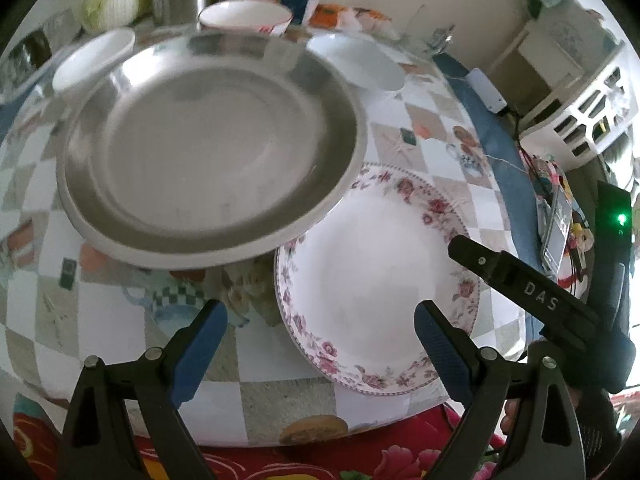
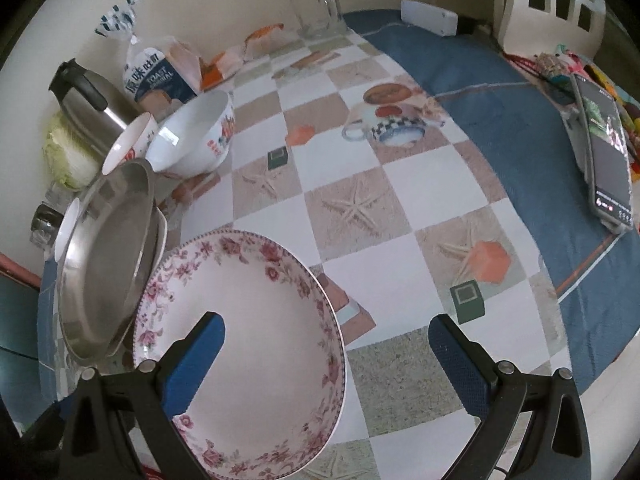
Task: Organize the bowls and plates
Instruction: 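Move both grippers to the rim of the pink floral round plate, then close both grippers on the floral plate rim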
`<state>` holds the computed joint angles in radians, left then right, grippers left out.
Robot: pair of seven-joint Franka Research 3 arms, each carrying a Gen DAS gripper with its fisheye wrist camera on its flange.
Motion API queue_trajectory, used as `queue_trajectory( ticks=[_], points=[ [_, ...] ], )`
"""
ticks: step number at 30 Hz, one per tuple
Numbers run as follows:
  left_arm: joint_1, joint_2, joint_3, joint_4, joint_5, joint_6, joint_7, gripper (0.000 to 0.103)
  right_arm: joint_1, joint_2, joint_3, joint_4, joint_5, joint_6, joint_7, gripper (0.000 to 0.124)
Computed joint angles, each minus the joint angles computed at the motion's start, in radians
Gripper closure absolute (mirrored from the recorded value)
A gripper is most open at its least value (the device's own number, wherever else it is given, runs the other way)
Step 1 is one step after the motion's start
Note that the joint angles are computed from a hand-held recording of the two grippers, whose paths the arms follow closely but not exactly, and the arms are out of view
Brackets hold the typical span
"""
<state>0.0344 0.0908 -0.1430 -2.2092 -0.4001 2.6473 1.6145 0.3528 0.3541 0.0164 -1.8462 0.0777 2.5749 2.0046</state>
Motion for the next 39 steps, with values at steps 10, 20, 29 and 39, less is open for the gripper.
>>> queue_trajectory(
  ticks=[10, 20, 29, 39],
  points=[
    [0.006, 0.042, 0.01, 0.02, 0.095, -0.013, -0.152, 0.008, -0.011, 0.021, 0.012, 0.025, 0.036, -0.039, -0.037, 0.021],
    [0.009, 0.067, 0.005, 0.032, 0.187, -0.026, -0.251, 0.013, -0.017, 0.034, 0.018, 0.035, 0.076, -0.038, -0.061, 0.022],
    [0.02, 0.082, -0.008, 0.039, 0.193, -0.019, -0.274, 0.066, -0.024, 0.039, 0.021, 0.039, 0.106, -0.028, -0.077, 0.065],
    [0.029, 0.096, -0.02, 0.046, 0.149, -0.002, -0.245, 0.081, -0.047, 0.046, 0.034, 0.037, 0.174, -0.028, -0.109, 0.103]
  ],
)
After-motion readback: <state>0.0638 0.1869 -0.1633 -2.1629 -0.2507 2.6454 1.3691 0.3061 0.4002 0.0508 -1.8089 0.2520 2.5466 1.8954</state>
